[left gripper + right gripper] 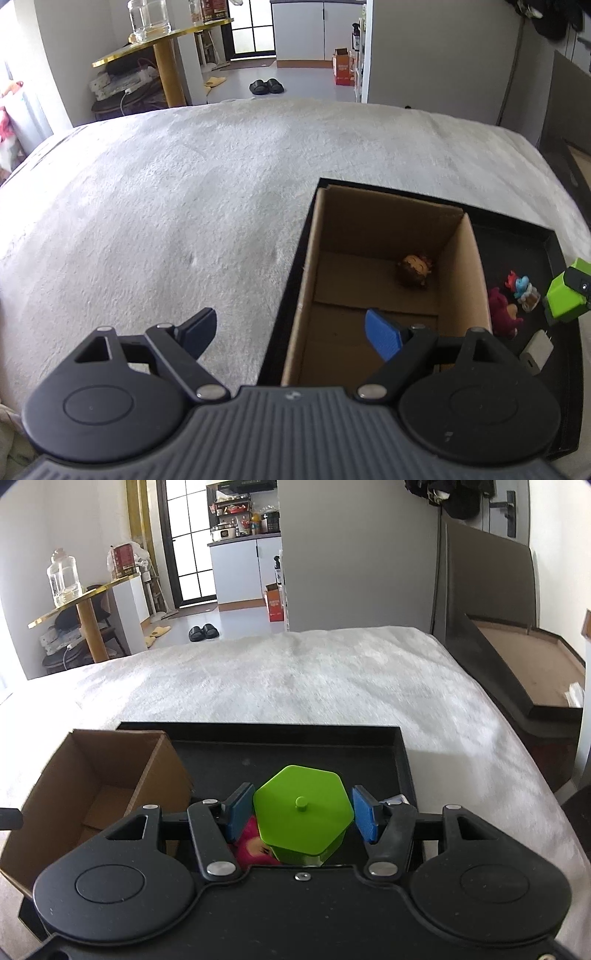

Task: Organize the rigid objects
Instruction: 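Carry the green container into the cardboard box and open the right gripper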

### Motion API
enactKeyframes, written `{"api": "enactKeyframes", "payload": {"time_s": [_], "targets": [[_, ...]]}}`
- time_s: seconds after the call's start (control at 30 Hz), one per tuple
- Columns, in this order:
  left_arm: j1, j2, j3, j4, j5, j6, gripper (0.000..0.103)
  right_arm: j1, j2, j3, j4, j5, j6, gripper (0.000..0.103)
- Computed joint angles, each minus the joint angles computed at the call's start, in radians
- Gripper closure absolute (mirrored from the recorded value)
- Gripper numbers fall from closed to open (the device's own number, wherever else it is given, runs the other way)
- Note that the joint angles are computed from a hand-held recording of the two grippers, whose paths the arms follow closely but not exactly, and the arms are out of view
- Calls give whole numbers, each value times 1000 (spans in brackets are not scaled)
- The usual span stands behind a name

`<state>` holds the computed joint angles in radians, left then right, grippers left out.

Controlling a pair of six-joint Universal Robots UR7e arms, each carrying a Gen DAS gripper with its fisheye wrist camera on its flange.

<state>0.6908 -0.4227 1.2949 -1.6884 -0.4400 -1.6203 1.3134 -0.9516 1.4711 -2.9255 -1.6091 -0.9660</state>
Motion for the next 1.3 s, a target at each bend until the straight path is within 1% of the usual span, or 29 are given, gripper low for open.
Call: {"api": "enactKeyframes", "payload": {"time_s": [0.13, 0.3, 0.4, 0.5, 0.57, 0.67, 0.73, 0.83, 0.9, 0.97, 1.1, 1.17, 1.2, 1.3], "targets": [[0, -46, 62, -13, 19, -35, 16, 25, -1, 20, -22, -5, 11, 47], [0, -90, 133, -57, 19, -65, 16, 56, -4, 51, -40, -5, 41, 47], [2, -113, 188, -142, 23, -37, 16, 73, -4, 71, -54, -5, 41, 47], [7, -134, 236, -196, 18, -50, 16, 90, -6, 86, -55, -10, 47, 47], [11, -146, 275, -273, 15, -26, 17, 102, -12, 98, -45, -4, 50, 47], [14, -152, 314, -374, 4, 14, 19, 117, -21, 128, -50, 11, 32, 47], [15, -148, 340, -468, 7, 67, 20, 128, -23, 142, -44, 15, 25, 47], [19, -138, 362, -569, 4, 127, 29, 143, -19, 158, -54, 12, 6, 47], [20, -134, 381, -644, -5, 165, 39, 152, -15, 168, -62, 6, -4, 47], [21, -134, 399, -700, -13, 190, 42, 159, -10, 173, -65, -7, -7, 47], [10, -138, 437, -815, 8, 235, 43, 166, -4, 193, -88, -26, -18, 47], [2, -143, 462, -894, 28, 255, 42, 168, -2, 202, -99, -36, -24, 47], [1, -142, 469, -939, 29, 283, 42, 168, -1, 207, -105, -40, -27, 47], [11, -124, 470, -1036, -5, 358, 43, 170, 7, 213, -122, -55, -29, 47]]}}
